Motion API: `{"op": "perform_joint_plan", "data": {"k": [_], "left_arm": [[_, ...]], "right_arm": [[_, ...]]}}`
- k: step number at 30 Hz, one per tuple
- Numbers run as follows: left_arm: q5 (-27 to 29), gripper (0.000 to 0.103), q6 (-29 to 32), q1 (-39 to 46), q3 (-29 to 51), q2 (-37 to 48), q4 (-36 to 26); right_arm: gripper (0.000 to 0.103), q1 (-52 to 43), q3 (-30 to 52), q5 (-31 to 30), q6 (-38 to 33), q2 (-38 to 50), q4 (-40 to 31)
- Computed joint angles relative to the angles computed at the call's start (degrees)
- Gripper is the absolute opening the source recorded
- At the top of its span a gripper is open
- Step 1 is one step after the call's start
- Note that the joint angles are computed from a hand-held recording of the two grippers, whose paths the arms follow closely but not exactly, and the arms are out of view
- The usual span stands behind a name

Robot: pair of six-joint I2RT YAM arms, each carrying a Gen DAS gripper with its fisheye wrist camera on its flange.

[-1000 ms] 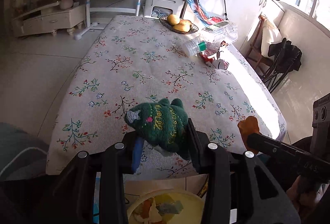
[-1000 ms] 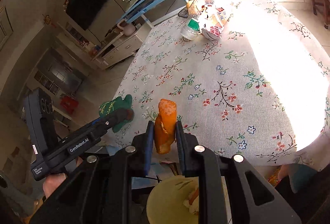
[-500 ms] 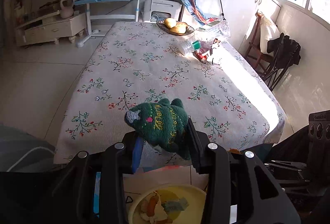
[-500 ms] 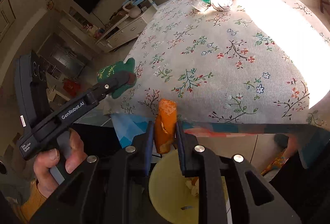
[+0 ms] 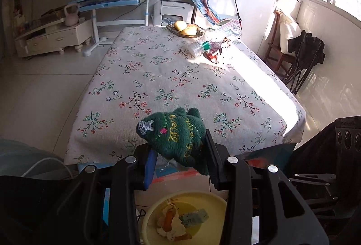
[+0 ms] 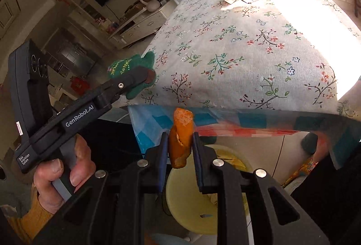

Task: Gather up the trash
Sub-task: 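Carry the orange peel and green plush cloth with both grippers over the yellow basin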

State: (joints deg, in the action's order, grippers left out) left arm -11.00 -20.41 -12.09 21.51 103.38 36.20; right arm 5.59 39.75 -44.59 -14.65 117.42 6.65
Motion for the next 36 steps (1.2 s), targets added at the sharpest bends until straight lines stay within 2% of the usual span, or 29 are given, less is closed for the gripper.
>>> {"op": "perform_joint_plan", "data": {"k": [14, 24, 36], "left_arm": [[-2.6, 0.037, -1.6, -2.9, -6.6, -6.5, 0.2], [-4.8, 0.037, -3.5, -6.8, -8.3, -7.7, -3.6], [-7.1, 0.037, -5.3, -11.7, -11.1, -10.6, -5.6]], "right_arm": [[0.022, 0.7, -5.8, 1.3, -2.6, -4.1, 0.4], [0.022, 2.6, -8.6, 5.3, -2.2, -4.6, 0.4], [0.022, 3.1, -12.8, 6.8, -2.6, -7.6, 1.4]]}}
